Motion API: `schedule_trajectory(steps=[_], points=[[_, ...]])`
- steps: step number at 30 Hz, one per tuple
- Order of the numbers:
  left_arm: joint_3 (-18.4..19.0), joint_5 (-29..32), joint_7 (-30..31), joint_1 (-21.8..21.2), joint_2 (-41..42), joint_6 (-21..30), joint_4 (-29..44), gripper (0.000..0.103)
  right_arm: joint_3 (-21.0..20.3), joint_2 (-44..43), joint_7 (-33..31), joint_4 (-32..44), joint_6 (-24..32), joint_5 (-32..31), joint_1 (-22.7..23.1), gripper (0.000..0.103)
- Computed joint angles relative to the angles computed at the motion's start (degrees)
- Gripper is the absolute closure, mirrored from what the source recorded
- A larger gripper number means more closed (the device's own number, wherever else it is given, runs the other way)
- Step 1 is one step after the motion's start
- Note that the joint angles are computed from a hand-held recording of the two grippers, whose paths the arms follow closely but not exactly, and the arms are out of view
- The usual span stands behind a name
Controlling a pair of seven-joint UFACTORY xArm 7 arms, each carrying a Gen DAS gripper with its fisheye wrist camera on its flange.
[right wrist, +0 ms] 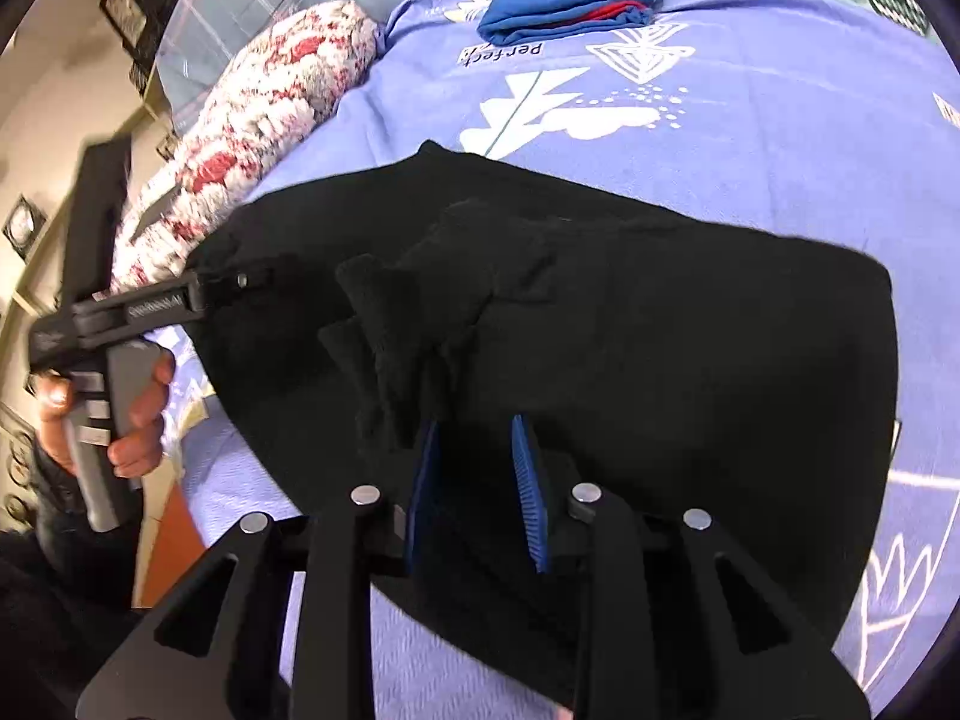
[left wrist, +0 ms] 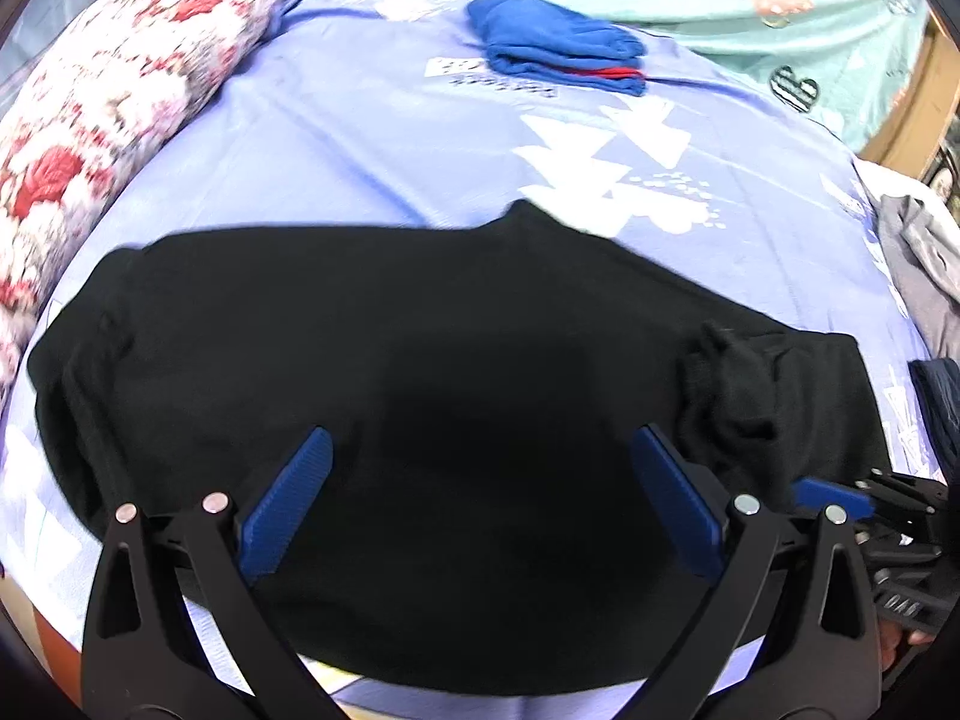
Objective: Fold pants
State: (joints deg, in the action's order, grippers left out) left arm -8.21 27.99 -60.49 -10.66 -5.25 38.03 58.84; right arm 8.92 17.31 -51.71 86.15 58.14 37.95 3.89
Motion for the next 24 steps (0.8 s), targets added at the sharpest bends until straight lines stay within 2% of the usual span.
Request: schedule_trajectory(steps=[3, 5, 6, 7, 8, 9, 12, 15, 22, 24], points=[[-0.6, -3.9, 2.7, 0.3, 2.0, -1.2, 2.3, 0.002, -0.2, -0.7, 0.5, -0.4, 0.1, -1.2, 0.3, 0.075], [1.2, -13.0, 7.8, -1.2, 3.0, -4.1, 2.6, 0.002, -0.4, -0.6, 0.5, 0.0, 0.9, -0.4, -0.4, 0.073], [1.5, -17.0, 10.2, -1.4, 3.4, -5.0, 2.7, 0.002, -0.6, -1.0, 0.5, -0.3, 0.9, 0.4, -0.8, 0.068], [1.6, -20.9, 12.2, -1.5, 4.1, -5.1, 3.3, 0.002, -0.7, -1.2, 0.3, -0.5, 0.7, 1.2, -1.3, 0.057], [1.7, -22.7, 12.8, -1.6, 4.5, -5.0, 3.7, 0.002, -0.9, -1.8, -0.3, -1.3, -0.5, 2.6, -1.9, 0.052], [1.8, -25.0, 14.0, -1.7, 4.8, -5.1, 3.9, 0.002, -1.2, -2.5, -1.0, -2.1, -2.1, 3.7, -2.3, 0.049], [1.9, -32.4, 17.4, -1.8, 5.9, -5.6, 4.6, 0.002, -2.3, -3.3, -0.9, -2.6, -5.0, 4.4, -3.2, 0.049], [1.8, -33.7, 16.7, -2.0, 6.6, -4.8, 6.0, 0.002, -3.2, -3.6, 1.2, -3.2, -9.4, 2.8, -3.5, 0.047], [1.3, -33.4, 16.0, -2.9, 6.1, -5.3, 7.7, 0.002, -2.8, -3.1, 0.8, -3.6, -7.7, 2.7, -5.2, 0.045], [1.1, -33.1, 16.8, -3.2, 7.3, -3.9, 9.4, 0.002, -2.7, -3.0, 0.3, -3.6, -7.2, 3.7, -5.6, 0.045]])
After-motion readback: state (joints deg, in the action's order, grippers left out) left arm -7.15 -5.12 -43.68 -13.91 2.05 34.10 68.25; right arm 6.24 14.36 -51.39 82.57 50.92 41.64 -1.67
